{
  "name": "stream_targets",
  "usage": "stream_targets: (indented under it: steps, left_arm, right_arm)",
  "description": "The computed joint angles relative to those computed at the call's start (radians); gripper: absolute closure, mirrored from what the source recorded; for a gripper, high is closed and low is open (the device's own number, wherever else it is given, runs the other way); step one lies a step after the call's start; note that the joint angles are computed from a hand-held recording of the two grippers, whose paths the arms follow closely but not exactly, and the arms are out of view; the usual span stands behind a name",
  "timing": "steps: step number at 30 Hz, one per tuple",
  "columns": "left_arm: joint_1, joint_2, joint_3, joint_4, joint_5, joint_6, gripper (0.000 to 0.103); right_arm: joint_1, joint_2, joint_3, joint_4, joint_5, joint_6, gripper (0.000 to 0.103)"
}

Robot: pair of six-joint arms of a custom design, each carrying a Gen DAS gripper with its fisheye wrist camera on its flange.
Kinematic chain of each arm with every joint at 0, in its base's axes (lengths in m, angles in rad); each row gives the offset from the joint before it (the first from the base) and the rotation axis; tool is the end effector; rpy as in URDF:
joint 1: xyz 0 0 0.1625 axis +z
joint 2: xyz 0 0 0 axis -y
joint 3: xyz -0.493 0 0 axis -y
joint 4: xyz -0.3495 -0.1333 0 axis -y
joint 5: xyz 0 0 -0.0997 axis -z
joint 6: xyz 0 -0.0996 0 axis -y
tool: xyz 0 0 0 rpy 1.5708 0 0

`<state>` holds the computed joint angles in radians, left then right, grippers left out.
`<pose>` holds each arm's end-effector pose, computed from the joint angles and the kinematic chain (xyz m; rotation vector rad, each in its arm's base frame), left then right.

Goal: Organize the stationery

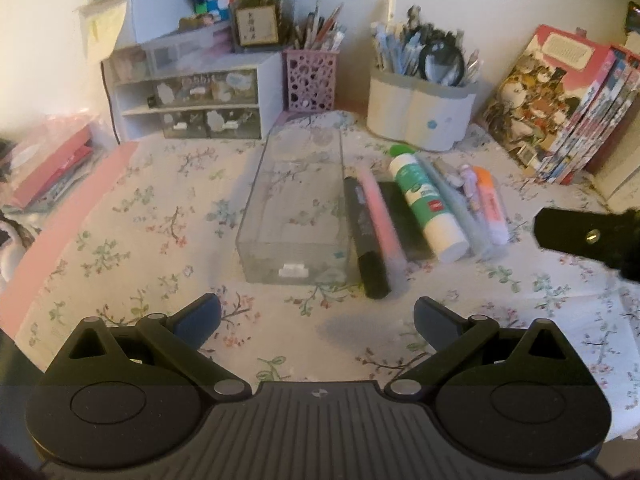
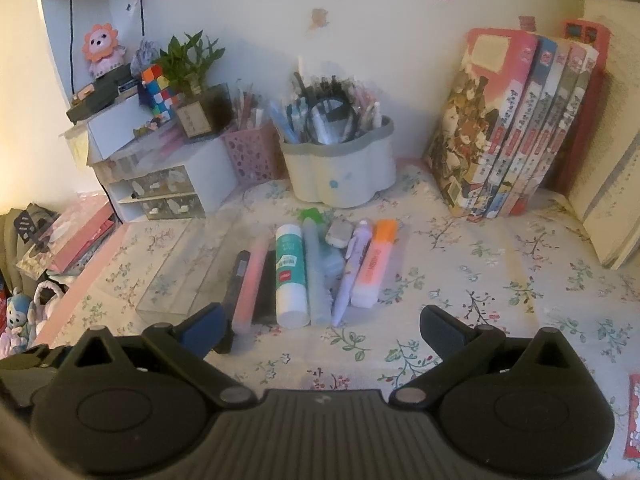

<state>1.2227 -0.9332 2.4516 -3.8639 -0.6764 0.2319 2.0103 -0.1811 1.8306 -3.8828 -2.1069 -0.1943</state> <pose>0.0528 -0.4730 0.2348 0.2099 2.1622 -0.9276 0.3251 -0.4977 -0.1033 0.5624 -2.4835 0.9505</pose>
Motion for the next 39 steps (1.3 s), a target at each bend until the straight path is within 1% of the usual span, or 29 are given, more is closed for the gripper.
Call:
stream_targets:
  steps: [3,5,11,13,15,17,18,19,21,23,26,28,29,30,31,33,36,39]
  left_arm:
    - [0.031,0.022,-0.016,-0.043,-0.021,0.033,0.005]
    - [0.053,0.037,-0.030,-0.064,-0.035,0.052,0.005]
    - [0.107,0.062,-0.061,-0.099,-0.100,0.083,0.005]
    - [0.113,0.081,-0.068,-0.146,-0.110,0.124,0.005]
    - [0.119,0.089,-0.076,-0.165,-0.128,0.146,0.005]
    - [0.126,0.100,-0.085,-0.192,-0.132,0.155,0.006]
    - [0.130,0.103,-0.086,-0.206,-0.141,0.160,0.008]
    - [0.133,0.102,-0.085,-0.212,-0.154,0.163,0.010]
    - [0.142,0.099,-0.084,-0.224,-0.192,0.175,0.010]
    - [0.145,0.106,-0.091,-0.235,-0.196,0.194,0.010]
    - [0.151,0.110,-0.102,-0.241,-0.216,0.225,0.014]
    - [0.154,0.109,-0.112,-0.237,-0.226,0.232,0.021]
    - [0.157,0.111,-0.116,-0.240,-0.229,0.235,0.023]
    - [0.159,0.112,-0.121,-0.237,-0.226,0.234,0.030]
    - [0.158,0.122,-0.126,-0.256,-0.214,0.251,0.030]
    - [0.159,0.135,-0.130,-0.284,-0.208,0.278,0.030]
    - [0.161,0.153,-0.124,-0.338,-0.214,0.313,0.031]
    - [0.159,0.171,-0.110,-0.392,-0.218,0.335,0.031]
  right_arm:
    - [-0.006,0.004,-0.013,0.006,0.003,-0.008,0.022]
    - [-0.016,0.002,-0.014,0.016,0.028,0.000,0.023]
    - [-0.035,0.005,-0.036,0.047,0.041,0.016,0.033]
    - [-0.044,0.004,-0.042,0.059,0.055,0.030,0.037]
    - [-0.052,0.003,-0.048,0.070,0.070,0.032,0.039]
    - [-0.055,0.006,-0.060,0.084,0.077,0.032,0.049]
    - [-0.056,0.007,-0.067,0.099,0.081,0.029,0.056]
    - [-0.056,0.008,-0.077,0.119,0.086,0.024,0.060]
    - [-0.057,0.013,-0.100,0.153,0.098,0.003,0.060]
    - [-0.058,0.021,-0.130,0.187,0.121,-0.021,0.060]
    - [-0.062,0.036,-0.189,0.249,0.149,-0.067,0.061]
    - [-0.063,0.048,-0.236,0.306,0.145,-0.088,0.067]
    - [-0.066,0.052,-0.251,0.323,0.152,-0.104,0.067]
    - [-0.070,0.056,-0.266,0.343,0.164,-0.116,0.071]
    - [-0.073,0.059,-0.287,0.374,0.168,-0.119,0.073]
    - [-0.078,0.068,-0.325,0.424,0.153,-0.113,0.077]
    - [-0.079,0.081,-0.366,0.473,0.124,-0.116,0.077]
    - [-0.074,0.092,-0.420,0.572,0.077,-0.108,0.078]
